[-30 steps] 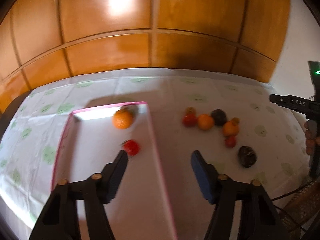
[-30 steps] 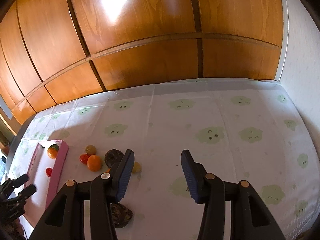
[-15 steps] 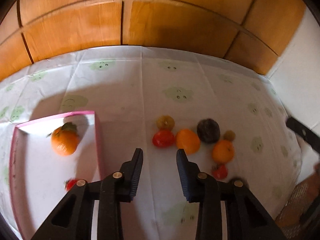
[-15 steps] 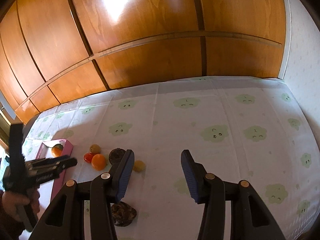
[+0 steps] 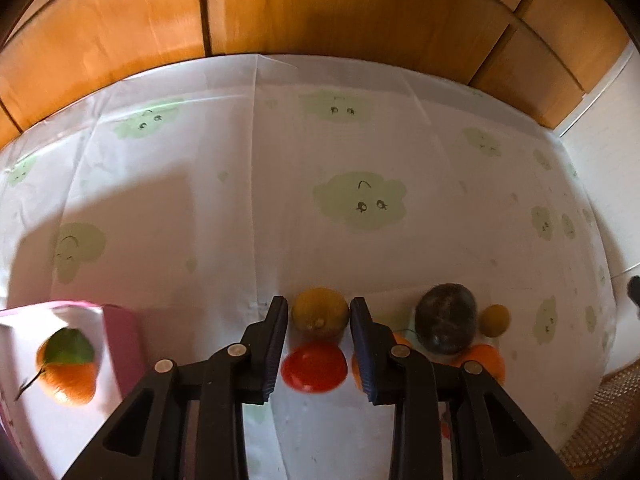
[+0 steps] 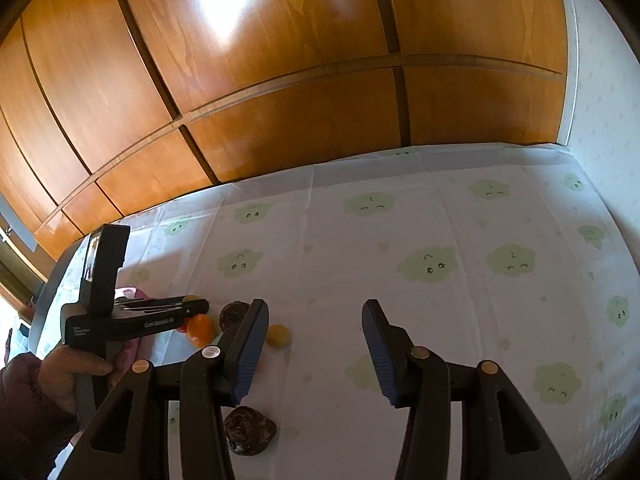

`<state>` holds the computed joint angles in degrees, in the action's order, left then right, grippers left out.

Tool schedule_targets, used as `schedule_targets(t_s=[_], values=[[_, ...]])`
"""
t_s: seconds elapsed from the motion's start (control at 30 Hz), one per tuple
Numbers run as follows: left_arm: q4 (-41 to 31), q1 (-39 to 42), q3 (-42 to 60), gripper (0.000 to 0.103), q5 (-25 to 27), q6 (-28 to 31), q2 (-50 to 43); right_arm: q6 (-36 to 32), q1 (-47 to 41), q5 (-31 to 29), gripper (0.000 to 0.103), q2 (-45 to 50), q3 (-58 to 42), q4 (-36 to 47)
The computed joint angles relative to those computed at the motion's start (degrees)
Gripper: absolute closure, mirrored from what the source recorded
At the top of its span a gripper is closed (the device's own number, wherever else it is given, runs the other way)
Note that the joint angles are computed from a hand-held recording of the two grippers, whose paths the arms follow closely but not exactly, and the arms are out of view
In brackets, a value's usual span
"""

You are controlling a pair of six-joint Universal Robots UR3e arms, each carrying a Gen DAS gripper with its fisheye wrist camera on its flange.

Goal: Organize fruits
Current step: 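Reach the left gripper to the pale yellow fruit and close on it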

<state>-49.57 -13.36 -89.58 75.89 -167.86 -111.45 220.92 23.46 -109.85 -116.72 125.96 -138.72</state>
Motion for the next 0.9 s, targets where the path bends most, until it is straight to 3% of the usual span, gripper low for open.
schedule_targets(t_s=[0.17, 0.27, 0.53, 0.7, 0.9], values=[[2.31, 0.13, -0.99, 0.075, -0.48, 0.69, 0.35, 0.90, 0.69, -1.40, 0.054, -0.06, -0.02, 0.35], [4.22, 3.40, -5.37, 0.075, -3.96, 0.39, 4.48, 1.14, -0.07, -1.10, 0.054, -0.75, 0.42, 0.82], [6.71, 8.12, -25.82, 0.075, -7.45, 8.73, 26.98, 0.11, -2.80, 3.07, 0.054, -0.79, 1.16, 2.09], [11.04, 5.86, -42.26, 0.075, -4.62, 13.44, 41.85, -0.45, -6.20, 8.03, 0.054, -2.54, 3.44, 1.86], [19.23, -0.45, -53.22, 0.075, -1.37, 12.95, 47.07, -0.47, -9.35, 14.22, 0.055, -4.00, 6.05, 0.37]])
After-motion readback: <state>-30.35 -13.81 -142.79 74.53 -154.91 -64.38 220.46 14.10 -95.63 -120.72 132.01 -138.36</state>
